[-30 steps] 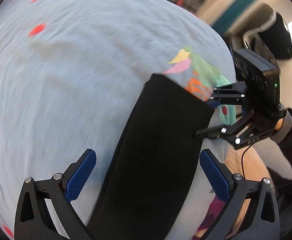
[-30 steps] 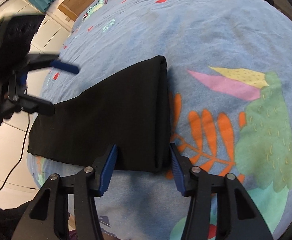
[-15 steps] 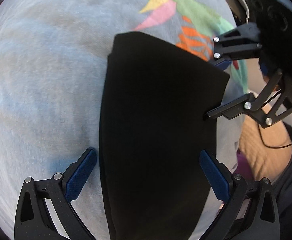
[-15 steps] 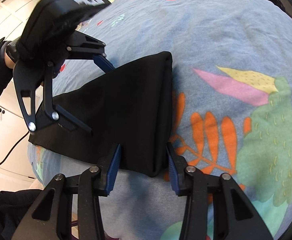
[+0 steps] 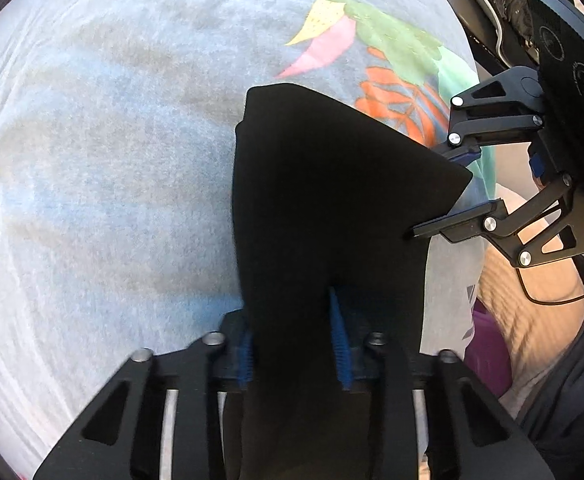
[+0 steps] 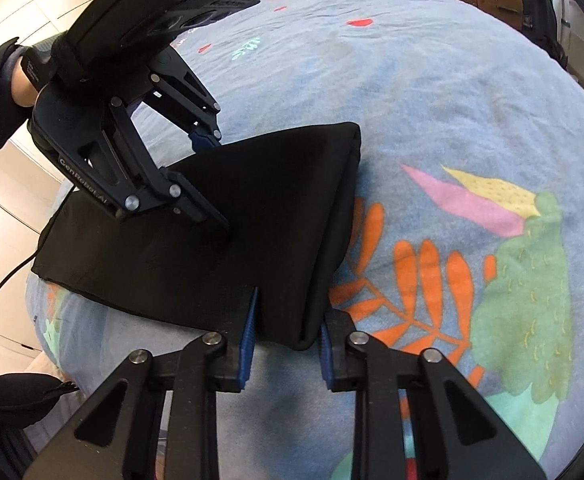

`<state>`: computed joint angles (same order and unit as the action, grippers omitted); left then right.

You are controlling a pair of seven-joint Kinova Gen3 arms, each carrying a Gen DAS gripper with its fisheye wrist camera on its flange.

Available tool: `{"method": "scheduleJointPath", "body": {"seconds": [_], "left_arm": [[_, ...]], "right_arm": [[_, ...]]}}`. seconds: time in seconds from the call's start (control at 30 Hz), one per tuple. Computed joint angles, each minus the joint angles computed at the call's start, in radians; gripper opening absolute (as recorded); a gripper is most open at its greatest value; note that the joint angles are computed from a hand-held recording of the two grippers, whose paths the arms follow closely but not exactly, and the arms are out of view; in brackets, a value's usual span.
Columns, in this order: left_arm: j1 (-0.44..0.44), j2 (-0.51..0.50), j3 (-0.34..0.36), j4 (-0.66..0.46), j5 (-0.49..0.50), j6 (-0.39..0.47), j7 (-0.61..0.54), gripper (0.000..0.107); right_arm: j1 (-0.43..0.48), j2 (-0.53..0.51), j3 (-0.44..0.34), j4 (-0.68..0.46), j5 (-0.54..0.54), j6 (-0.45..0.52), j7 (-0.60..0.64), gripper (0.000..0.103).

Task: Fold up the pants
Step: 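Close the left tool on the pants edge while the right tool grips the folded end, then lift the folded pants end with the right tool toward the left tool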

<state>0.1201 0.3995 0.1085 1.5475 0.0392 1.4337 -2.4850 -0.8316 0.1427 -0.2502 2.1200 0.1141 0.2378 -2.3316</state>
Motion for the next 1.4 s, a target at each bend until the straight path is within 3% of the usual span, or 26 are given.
{"method": "scheduleJointPath", "body": {"seconds": [0.13, 0.37, 0.5, 0.7, 0.93, 1.17, 1.4], "left_arm": [[0.015, -0.022, 0.003, 0.010, -0.015, -0.006, 0.005, 0.015], [0.050, -0.085, 0.009, 0.094, -0.035, -0.062, 0.034, 0.014], [0.052, -0.138, 0.011, 0.143, -0.031, -0.081, 0.036, 0.014], [-0.007, -0.242, -0.011, 0.159, -0.004, -0.022, -0.056, 0.014], [-0.073, -0.352, -0.054, 0.162, 0.059, 0.033, -0.171, 0.014], [-0.155, -0.447, -0.126, 0.187, 0.136, 0.073, -0.315, 0.015], [-0.143, -0.477, -0.106, 0.222, 0.136, 0.027, -0.300, 0.018]], "right_arm": [[-0.160, 0.010, 0.108, -0.046, 0.141, 0.071, -0.163, 0.000], [-0.157, 0.017, 0.061, -0.074, 0.297, 0.121, -0.370, 0.000], [-0.208, 0.003, 0.063, -0.080, 0.424, 0.154, -0.526, 0.000], [-0.211, -0.041, 0.014, -0.085, 0.564, 0.183, -0.698, 0.000], [-0.196, -0.070, -0.086, -0.157, 0.652, 0.269, -0.777, 0.000], [-0.221, -0.060, -0.139, -0.262, 0.679, 0.367, -0.752, 0.000], [-0.250, -0.068, -0.142, -0.240, 0.733, 0.409, -0.874, 0.000]]}}
